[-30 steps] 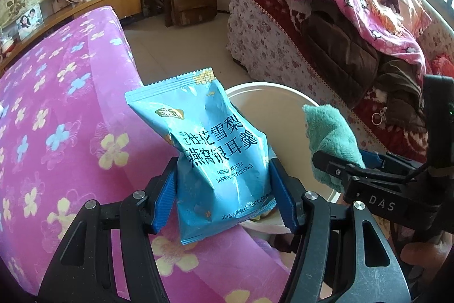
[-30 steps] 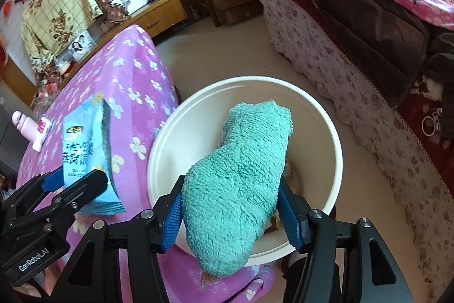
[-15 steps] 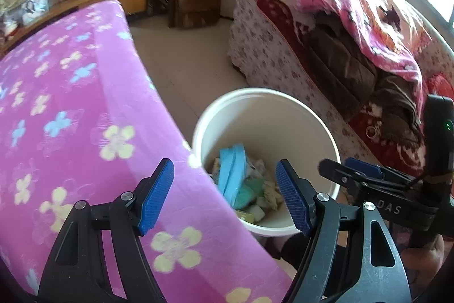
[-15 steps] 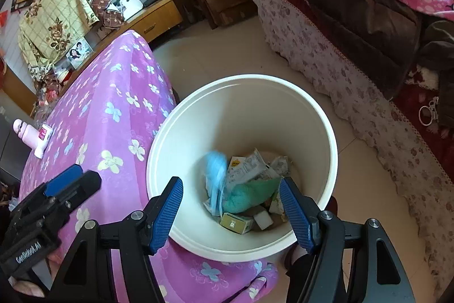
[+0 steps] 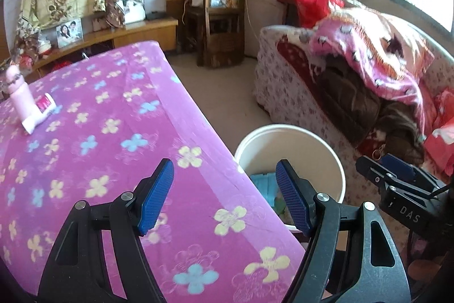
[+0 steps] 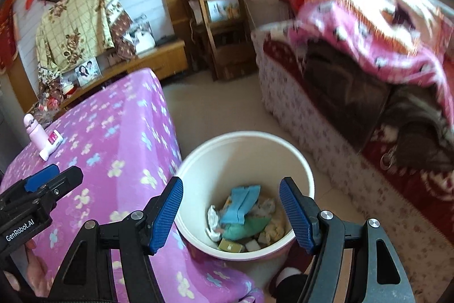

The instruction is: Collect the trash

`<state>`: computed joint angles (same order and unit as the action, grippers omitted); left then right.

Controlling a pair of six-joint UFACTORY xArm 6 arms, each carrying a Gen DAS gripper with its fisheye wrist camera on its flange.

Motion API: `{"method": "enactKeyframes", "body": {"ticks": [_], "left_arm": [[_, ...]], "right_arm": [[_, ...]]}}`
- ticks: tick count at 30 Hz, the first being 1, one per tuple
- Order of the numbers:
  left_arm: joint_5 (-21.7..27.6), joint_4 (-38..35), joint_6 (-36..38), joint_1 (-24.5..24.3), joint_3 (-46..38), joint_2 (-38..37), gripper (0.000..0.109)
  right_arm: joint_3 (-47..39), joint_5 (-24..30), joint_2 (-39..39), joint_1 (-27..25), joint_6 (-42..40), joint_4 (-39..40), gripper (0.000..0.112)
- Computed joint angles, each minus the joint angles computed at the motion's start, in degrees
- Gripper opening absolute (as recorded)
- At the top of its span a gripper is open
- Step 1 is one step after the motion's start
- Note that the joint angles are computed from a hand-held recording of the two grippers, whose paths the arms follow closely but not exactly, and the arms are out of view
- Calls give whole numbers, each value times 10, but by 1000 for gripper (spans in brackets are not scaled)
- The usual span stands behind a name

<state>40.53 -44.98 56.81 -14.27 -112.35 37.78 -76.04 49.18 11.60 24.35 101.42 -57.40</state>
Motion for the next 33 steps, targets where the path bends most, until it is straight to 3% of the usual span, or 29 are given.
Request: {"method": "enactKeyframes", "body": {"ticks": [8,13,22,33], "left_arm": [[-44,-88,110,21,99,-88,74],[-21,-135,146,45,116,-113,74],[-32,-191,181,67,142,-147,74],[-34,-200,186,74,151,-156,74]], "right_arm": [[-61,95,3,63,18,-63,77],[-89,124,10,85,10,-82,78],[-124,154,25,113,-10,-99,82],[-142,165,33,127,-15,-107,86]]}}
